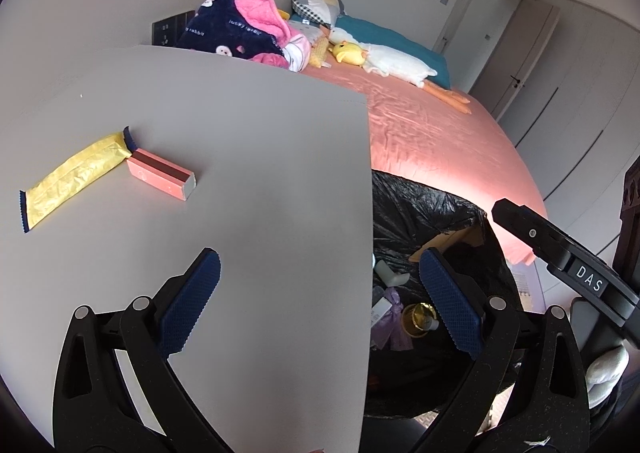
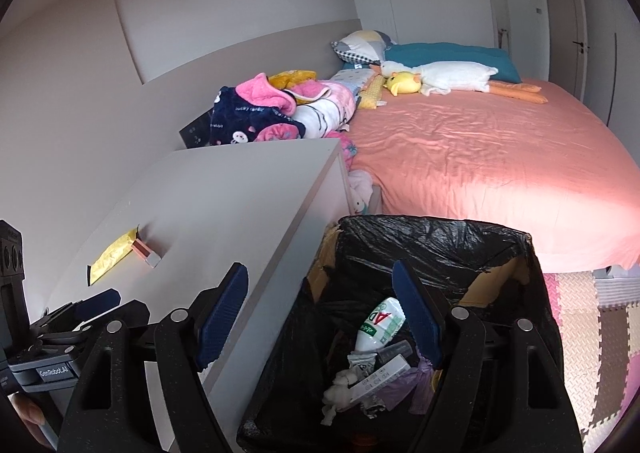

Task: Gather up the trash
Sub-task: 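Move both grippers back over the table toward the yellow wrapper and pink block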

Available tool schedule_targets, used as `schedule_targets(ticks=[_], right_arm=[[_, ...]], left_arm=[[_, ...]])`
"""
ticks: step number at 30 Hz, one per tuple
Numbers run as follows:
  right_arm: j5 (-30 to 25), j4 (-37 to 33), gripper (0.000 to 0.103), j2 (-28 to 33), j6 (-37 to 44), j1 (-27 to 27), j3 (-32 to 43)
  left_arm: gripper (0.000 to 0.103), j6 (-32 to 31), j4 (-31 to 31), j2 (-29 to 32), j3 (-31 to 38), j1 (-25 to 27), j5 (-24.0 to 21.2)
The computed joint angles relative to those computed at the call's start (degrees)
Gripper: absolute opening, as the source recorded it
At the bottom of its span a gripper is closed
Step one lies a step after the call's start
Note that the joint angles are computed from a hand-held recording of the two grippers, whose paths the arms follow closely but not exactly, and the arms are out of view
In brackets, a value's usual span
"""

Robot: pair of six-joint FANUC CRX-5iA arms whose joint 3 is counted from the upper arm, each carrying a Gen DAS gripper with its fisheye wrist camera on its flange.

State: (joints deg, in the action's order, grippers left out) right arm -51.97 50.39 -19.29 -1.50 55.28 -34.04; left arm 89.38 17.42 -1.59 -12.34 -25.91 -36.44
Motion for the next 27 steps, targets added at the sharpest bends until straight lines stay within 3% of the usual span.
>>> schedule_targets(ticks=[7, 27], right_arm=[[2.9, -1.0, 0.075, 3.0, 2.1, -0.3, 2.1], [10.3, -11.4, 0.075, 14.7, 17.5, -1.1, 13.5]], left_arm=[[0.096, 0.7, -1.6, -1.5, -1.2, 2.2, -0.5], [0.096, -1.3, -3.5, -4.9, -4.3, 10.9, -2.6]])
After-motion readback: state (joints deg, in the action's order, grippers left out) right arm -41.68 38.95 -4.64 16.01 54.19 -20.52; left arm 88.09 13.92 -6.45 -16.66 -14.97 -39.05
